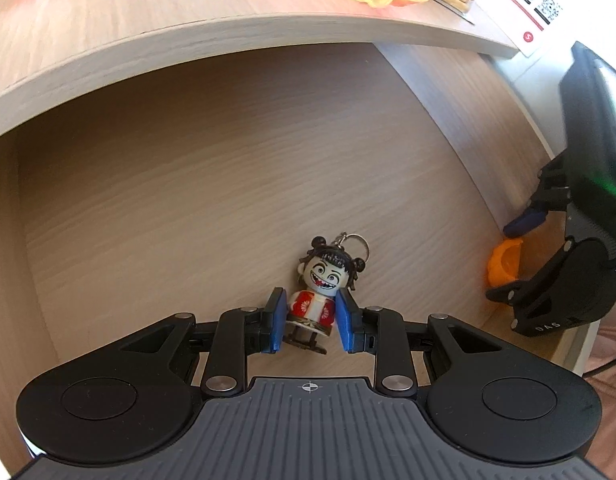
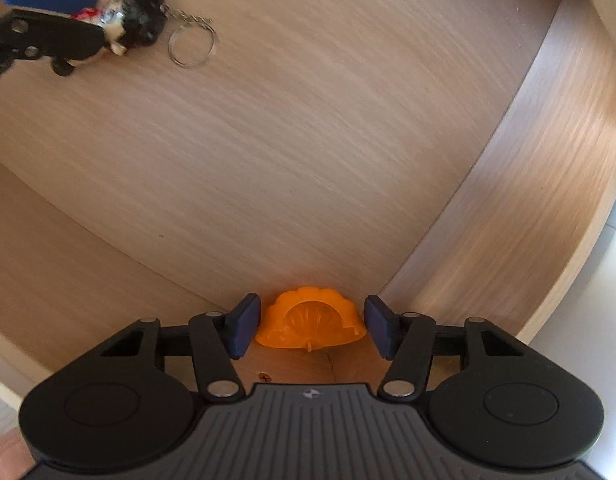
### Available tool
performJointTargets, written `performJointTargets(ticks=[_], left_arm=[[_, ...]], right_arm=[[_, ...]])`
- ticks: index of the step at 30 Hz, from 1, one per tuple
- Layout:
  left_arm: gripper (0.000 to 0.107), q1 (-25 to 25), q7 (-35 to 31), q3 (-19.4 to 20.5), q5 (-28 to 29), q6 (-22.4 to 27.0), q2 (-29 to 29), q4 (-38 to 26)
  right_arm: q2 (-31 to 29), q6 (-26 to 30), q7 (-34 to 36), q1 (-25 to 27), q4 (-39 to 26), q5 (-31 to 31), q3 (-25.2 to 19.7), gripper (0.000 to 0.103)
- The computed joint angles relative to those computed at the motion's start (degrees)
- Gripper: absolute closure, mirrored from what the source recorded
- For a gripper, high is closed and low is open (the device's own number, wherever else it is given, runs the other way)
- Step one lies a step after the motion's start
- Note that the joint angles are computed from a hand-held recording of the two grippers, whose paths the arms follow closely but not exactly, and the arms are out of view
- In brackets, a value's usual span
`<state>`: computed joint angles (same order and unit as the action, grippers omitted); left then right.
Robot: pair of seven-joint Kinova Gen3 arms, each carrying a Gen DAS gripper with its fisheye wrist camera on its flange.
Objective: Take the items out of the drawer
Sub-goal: 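Lift the keychain and pumpkin half and set both on the desktop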
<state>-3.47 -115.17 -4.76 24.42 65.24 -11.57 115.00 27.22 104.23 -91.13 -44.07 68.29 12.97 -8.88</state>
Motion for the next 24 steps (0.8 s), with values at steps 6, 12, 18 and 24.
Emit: performJointTargets(ticks=[6, 12, 18, 24], left_arm=[[0.078, 0.39, 4.07, 1.38, -3.27, 0.10, -2.57, -0.18], [0.078, 0.71, 2.00, -4.42, 1.73, 9.57, -7.46, -7.58], [0.078, 1.22, 2.57, -4.50, 0.39, 6.84, -8.40, -21.28], [0.078, 1.04, 7.10, -3.52, 0.28, -3.79, -5.12, -23.42]], right_arm=[[-8.75, -12.54, -5.67, -4.64, 4.03, -4.85, 7.10, 0.046], [-21.63, -26.52, -13.88, 6.83, 6.44, -8.10, -2.56, 0.046], [-27.54, -38.54, -18.58, 11.65, 4.93, -3.20, -3.15, 0.046], [-27.80, -42.84, -20.34, 13.93, 5.76, 0.36, -4.61, 0.046]])
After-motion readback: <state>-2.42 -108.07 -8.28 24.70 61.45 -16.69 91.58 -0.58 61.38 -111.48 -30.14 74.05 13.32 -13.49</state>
